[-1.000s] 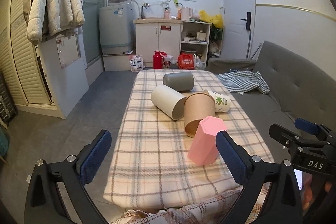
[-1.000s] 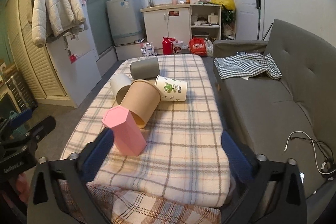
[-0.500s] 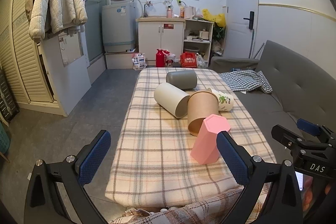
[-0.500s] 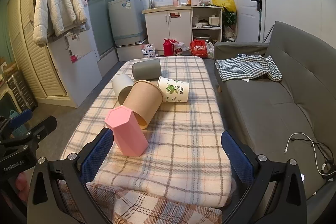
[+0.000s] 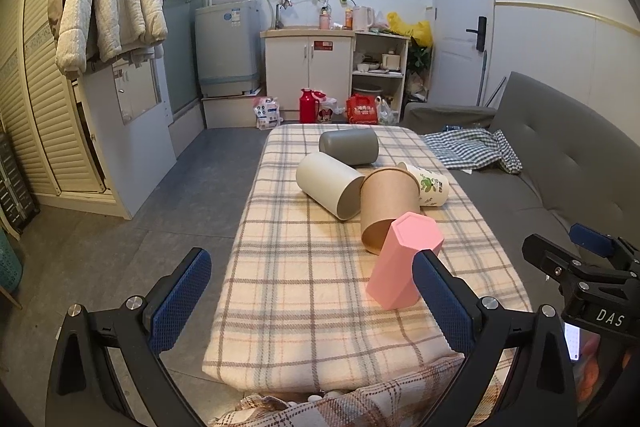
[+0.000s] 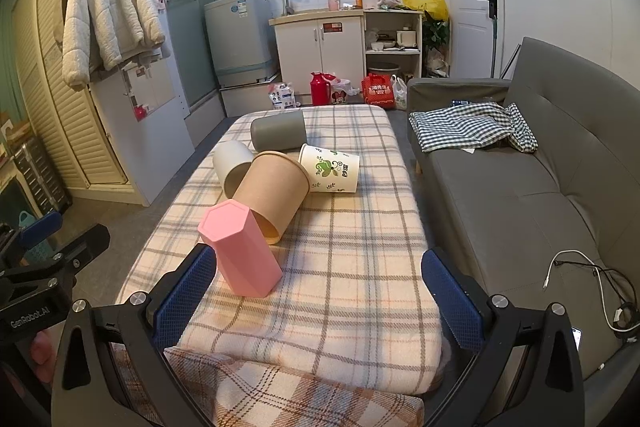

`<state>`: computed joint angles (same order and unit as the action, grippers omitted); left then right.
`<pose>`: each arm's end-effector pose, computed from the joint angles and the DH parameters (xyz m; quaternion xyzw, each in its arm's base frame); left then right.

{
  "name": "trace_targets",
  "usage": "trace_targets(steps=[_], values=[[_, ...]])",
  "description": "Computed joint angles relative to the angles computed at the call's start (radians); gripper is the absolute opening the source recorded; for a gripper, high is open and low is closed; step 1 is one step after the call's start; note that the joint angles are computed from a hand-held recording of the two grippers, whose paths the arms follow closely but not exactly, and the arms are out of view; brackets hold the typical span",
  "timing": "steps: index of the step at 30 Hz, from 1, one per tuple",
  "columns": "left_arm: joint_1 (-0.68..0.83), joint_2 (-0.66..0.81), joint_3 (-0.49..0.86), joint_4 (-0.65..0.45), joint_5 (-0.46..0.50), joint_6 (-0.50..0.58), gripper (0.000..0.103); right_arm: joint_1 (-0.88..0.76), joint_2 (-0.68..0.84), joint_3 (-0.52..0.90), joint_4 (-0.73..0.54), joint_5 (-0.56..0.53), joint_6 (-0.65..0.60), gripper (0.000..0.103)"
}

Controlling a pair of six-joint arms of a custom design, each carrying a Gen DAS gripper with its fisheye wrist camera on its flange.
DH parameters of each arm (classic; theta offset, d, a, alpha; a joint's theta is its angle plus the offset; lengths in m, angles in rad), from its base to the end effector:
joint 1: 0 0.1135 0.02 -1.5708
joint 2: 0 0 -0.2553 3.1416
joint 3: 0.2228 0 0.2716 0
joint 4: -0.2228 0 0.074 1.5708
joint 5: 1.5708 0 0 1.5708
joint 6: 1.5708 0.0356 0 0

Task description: Flip cup upside down

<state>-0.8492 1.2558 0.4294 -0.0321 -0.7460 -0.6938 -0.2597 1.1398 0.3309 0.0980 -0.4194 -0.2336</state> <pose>0.1700 -0.1567 0.1263 -0.0589 0.8800 0.0185 0.4709 0.2167 -0.0426 0.1257 -0.0752 0.8901 0.0840 0.4416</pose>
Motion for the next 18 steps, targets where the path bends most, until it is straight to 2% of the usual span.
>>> trace_targets(steps=[18], values=[[-0.004,-0.008,-0.01,0.007,-0.01,-0.003,0.103,-0.001,0.014,-0.001,0.01,0.004,0.0,0.103]])
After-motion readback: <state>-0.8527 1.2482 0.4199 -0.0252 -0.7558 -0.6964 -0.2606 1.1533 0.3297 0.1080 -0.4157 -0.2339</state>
